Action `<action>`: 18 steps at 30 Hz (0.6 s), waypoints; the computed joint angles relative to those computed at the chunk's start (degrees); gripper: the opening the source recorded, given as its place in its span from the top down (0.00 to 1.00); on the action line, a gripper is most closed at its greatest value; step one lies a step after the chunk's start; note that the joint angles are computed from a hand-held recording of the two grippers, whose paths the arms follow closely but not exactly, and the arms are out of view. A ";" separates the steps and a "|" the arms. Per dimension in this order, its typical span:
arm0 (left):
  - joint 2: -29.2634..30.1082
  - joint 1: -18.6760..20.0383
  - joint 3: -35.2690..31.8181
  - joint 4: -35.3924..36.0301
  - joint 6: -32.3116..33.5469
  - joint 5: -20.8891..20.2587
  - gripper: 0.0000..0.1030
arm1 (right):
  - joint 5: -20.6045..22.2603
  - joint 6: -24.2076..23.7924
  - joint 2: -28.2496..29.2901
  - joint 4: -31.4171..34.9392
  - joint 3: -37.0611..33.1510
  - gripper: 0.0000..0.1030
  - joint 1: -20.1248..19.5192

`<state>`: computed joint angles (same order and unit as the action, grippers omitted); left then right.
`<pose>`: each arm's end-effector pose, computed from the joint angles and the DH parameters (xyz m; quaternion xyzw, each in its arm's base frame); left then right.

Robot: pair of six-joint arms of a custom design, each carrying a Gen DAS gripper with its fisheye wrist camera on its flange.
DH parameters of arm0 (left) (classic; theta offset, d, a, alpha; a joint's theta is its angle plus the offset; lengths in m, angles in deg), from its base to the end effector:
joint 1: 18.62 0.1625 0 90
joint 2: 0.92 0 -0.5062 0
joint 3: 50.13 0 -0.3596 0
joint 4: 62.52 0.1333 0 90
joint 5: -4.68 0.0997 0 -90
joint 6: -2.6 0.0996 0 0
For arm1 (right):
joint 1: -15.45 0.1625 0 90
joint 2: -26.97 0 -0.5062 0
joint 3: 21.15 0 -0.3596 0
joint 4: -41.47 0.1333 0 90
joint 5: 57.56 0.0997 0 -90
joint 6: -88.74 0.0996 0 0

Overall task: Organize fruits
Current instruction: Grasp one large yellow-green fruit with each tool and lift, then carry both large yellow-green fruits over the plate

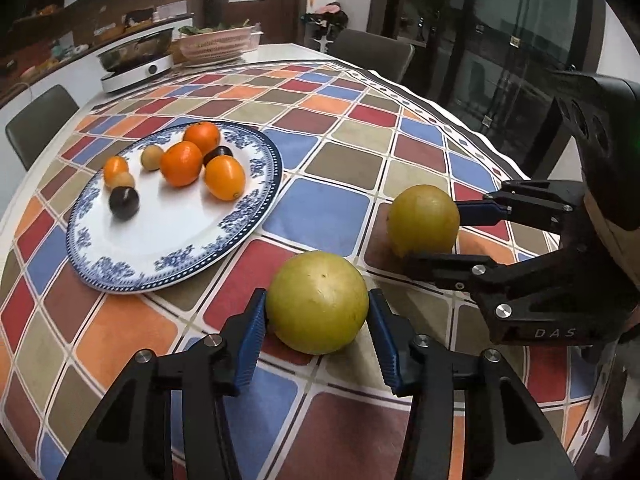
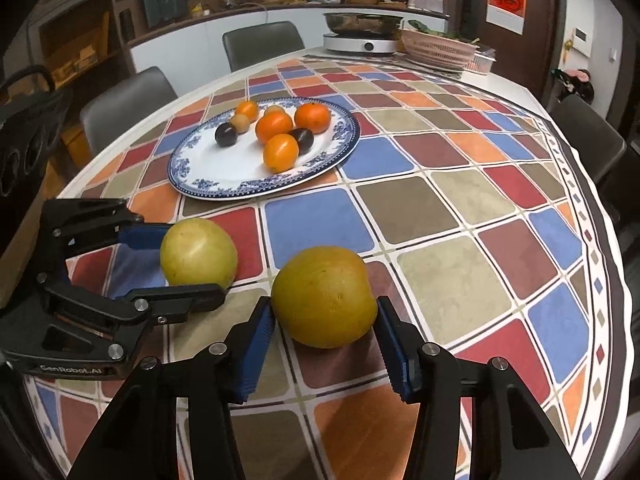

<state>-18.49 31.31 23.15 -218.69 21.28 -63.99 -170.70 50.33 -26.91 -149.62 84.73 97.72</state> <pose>-0.3853 -0.7214 -0.0549 0.4653 0.8611 -0.1222 0.1645 0.0053 -0.6610 0.3034 0.1554 -0.8814 0.3029 0.3273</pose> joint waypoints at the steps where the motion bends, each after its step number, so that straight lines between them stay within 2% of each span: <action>1: -0.28 -0.13 0.46 -0.40 -0.17 0.20 0.53 | -0.15 0.04 -0.02 -0.75 0.31 0.50 0.17; 14: -5.27 -1.54 7.32 -8.21 -1.34 -0.25 0.53 | 0.86 1.92 -1.51 -9.77 5.05 0.51 3.29; 18: -6.00 -1.37 8.36 -8.78 -2.03 -0.18 0.53 | 1.01 3.34 -1.44 -10.47 5.41 0.53 3.77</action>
